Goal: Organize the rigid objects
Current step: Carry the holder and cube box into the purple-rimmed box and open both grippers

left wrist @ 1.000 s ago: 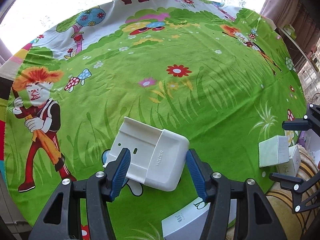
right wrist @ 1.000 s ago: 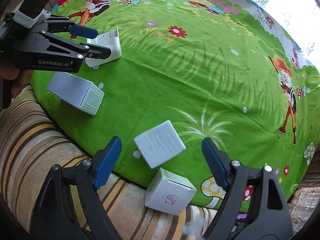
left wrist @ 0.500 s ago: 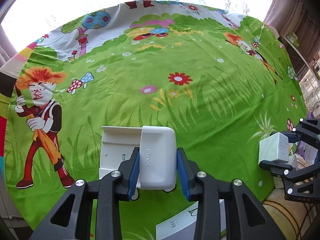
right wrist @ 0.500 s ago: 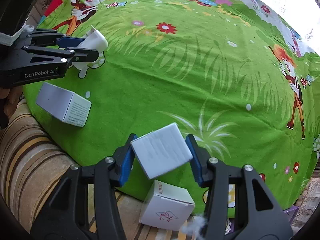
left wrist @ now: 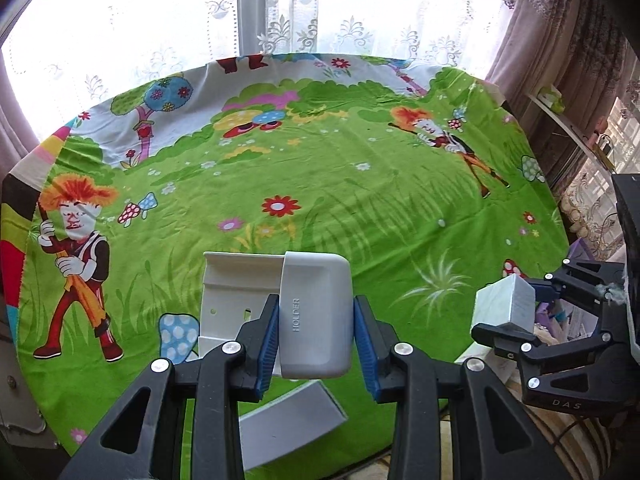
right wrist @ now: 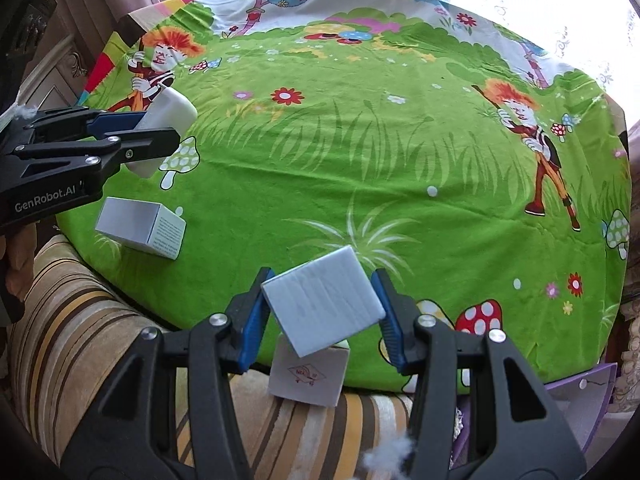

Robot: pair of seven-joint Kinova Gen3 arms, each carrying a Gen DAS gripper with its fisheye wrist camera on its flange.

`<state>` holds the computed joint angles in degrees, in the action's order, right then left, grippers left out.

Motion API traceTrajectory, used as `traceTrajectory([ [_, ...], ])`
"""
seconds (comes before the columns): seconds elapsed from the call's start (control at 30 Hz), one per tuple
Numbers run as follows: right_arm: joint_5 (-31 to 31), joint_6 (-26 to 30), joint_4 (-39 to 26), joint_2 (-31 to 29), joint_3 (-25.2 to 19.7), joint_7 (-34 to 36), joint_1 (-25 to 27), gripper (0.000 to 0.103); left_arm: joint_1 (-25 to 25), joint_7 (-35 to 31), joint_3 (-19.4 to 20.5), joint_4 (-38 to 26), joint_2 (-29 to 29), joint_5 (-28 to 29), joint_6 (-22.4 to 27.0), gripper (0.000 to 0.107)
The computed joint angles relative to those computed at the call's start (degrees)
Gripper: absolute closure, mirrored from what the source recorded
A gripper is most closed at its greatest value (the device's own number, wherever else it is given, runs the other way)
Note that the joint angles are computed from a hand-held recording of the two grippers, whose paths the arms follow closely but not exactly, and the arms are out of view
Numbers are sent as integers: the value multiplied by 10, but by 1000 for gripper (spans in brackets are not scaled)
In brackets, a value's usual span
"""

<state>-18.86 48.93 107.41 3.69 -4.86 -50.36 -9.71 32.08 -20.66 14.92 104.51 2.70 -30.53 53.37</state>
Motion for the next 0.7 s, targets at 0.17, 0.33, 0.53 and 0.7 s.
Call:
traceTrajectory([
  [0.17,-23,7,18,-32,23,41,29,49,30,8,14,-34,22,-7,0,71],
  [0.33,-54,32,26,-51,60,92,67,49,66,6,12,-69,48,-10,2,71],
  [0.53,-75,69,18,-63,107,147,126,49,105,-19,4,-116,82,1,-4,71],
  [0.7,-85,92,2,-61,140,182,180,49,139,-51,-6,-164,116,13,-4,71],
])
